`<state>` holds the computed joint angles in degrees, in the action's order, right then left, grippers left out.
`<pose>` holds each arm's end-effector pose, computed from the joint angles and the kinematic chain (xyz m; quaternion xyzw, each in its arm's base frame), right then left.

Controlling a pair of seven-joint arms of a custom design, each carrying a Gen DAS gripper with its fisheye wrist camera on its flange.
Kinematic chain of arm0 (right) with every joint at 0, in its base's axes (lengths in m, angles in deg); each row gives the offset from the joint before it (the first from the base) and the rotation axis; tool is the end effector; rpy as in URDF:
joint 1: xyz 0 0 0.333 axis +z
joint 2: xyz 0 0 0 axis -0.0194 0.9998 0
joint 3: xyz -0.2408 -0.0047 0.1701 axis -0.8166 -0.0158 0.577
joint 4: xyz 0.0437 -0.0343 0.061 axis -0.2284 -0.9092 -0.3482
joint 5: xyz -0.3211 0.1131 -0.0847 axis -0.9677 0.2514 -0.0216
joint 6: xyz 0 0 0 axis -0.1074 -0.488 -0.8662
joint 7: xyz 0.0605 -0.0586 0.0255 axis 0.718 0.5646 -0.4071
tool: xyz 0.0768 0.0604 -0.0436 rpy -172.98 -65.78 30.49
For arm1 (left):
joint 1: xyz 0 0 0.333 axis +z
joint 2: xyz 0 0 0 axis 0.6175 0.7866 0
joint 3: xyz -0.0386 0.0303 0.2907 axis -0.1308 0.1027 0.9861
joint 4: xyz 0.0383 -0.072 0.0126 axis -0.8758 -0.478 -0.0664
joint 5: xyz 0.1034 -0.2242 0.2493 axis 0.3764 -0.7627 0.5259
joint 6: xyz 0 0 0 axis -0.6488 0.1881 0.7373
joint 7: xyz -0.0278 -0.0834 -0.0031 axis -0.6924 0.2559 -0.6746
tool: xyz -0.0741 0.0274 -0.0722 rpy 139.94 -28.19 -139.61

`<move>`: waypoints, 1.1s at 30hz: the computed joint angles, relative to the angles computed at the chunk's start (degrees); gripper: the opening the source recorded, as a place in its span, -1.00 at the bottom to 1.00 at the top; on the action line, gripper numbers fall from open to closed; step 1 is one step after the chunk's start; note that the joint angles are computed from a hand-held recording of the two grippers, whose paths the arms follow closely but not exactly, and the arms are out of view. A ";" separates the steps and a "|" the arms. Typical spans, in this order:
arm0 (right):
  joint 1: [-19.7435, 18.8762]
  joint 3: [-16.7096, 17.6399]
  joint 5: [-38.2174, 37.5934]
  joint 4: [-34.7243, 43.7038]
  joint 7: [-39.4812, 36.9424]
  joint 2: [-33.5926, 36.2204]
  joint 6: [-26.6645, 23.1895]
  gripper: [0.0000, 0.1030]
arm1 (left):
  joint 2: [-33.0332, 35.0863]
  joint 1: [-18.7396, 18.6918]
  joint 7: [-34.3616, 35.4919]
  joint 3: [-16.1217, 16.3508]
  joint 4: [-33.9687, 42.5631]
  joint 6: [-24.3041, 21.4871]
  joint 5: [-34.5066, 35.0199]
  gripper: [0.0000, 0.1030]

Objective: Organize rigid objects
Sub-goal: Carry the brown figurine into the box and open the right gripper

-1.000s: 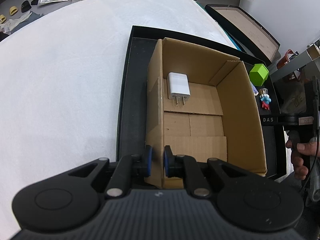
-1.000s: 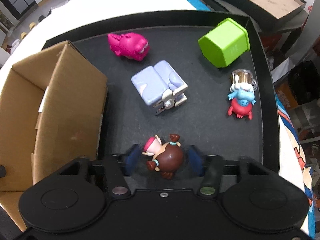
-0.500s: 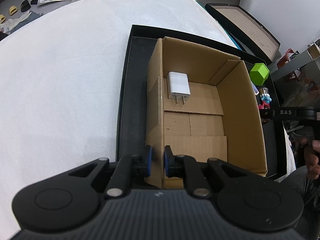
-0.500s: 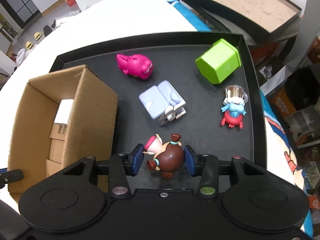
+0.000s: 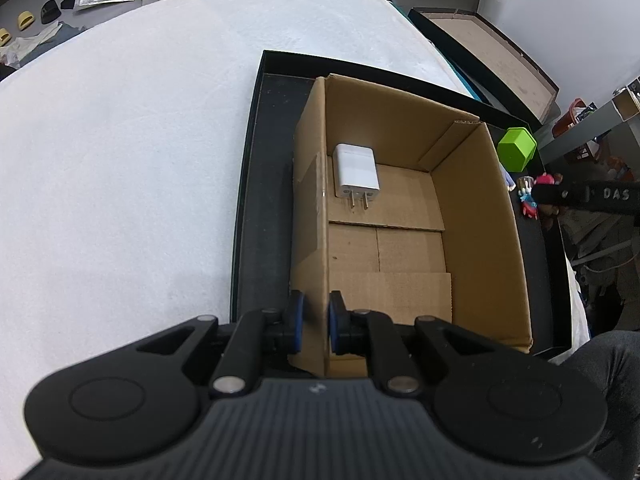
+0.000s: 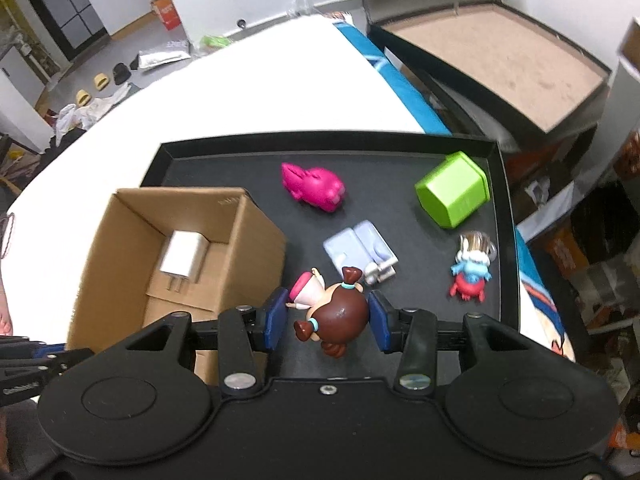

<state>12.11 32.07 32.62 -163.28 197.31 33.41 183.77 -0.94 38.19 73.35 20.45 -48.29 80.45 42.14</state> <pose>0.4169 0.1555 0.5811 -0.5883 0.7780 -0.1300 0.1781 0.4849 -0.0492 0.5474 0.5549 -0.8067 0.2024 0.0156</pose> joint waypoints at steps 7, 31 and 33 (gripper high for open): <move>0.74 0.47 -0.29 4.14 -0.94 2.32 0.71 -0.16 | 0.16 0.12 0.39 0.22 0.27 -0.44 -0.57 -0.77; 5.67 0.62 -1.83 16.97 -1.79 16.32 0.35 -0.16 | 0.29 0.92 2.47 0.71 0.52 -1.35 -2.87 -0.75; 6.01 0.57 -2.11 17.86 -1.93 17.38 -0.22 -0.16 | 0.28 1.03 2.54 0.81 0.59 -1.51 -3.02 -0.75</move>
<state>18.12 32.64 30.50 -145.42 195.38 50.79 183.55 -0.65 39.22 75.89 21.26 -47.70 78.94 39.12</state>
